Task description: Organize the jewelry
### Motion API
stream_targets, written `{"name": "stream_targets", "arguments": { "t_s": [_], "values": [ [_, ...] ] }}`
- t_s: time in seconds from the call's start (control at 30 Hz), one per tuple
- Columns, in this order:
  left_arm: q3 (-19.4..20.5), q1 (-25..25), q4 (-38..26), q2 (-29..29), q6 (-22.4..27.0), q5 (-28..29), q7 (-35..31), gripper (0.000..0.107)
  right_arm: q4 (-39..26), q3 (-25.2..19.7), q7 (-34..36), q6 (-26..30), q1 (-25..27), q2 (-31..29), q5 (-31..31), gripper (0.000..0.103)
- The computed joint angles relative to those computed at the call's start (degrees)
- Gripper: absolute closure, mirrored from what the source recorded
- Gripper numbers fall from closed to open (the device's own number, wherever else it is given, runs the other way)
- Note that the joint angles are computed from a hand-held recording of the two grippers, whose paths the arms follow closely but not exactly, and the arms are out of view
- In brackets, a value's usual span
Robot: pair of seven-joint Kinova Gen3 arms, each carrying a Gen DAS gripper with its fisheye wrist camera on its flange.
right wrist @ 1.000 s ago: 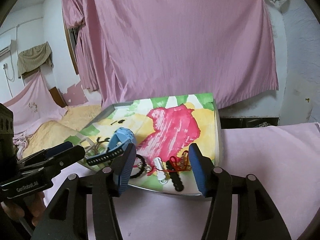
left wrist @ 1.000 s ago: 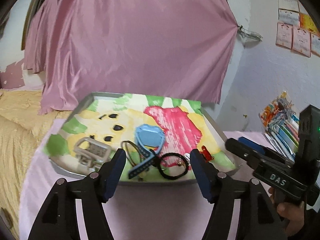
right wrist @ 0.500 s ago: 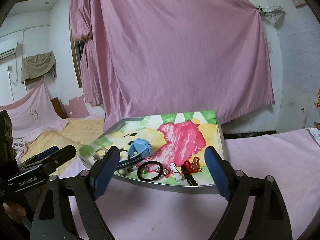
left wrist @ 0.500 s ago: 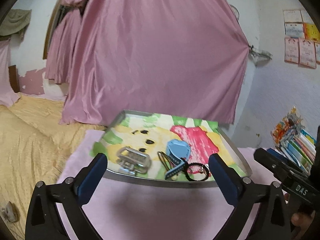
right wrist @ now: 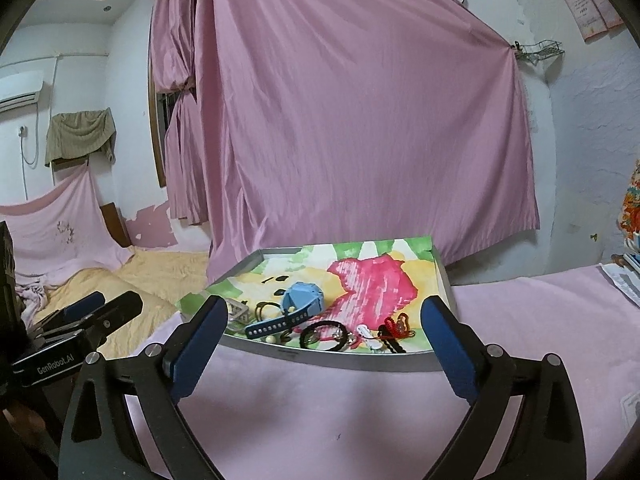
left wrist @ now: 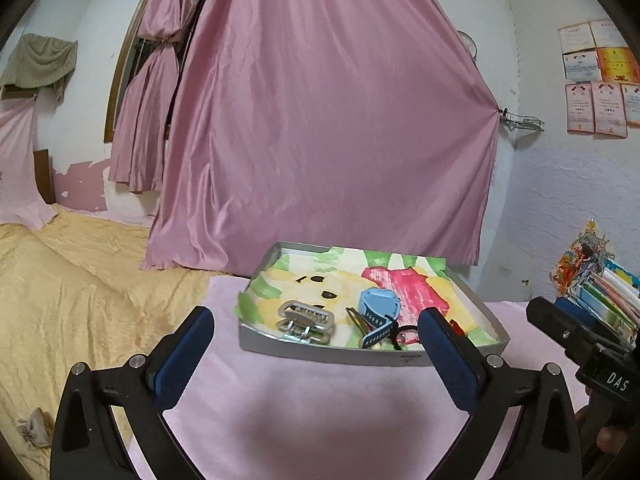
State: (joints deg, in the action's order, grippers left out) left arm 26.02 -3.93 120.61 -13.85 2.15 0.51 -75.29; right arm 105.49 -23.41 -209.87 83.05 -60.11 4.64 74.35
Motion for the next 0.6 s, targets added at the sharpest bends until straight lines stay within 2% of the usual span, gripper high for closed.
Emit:
{"name": "stream_targets", "arguments": {
  "t_s": [0.3,0.6],
  "values": [
    [-9.0,7.8,4.7,-4.9,-1.0,0.7,-2.0,0.005,-3.3,-0.9,-0.4,8.3,-6.3,3.2,-0.1,0.008],
    [-13.1,11.1,8.5,-10.6,-0.2,1.2,-3.9,0.005,-6.0,-0.6,-3.6,15.8,-13.5,6.4,-1.1,0.008]
  ]
}}
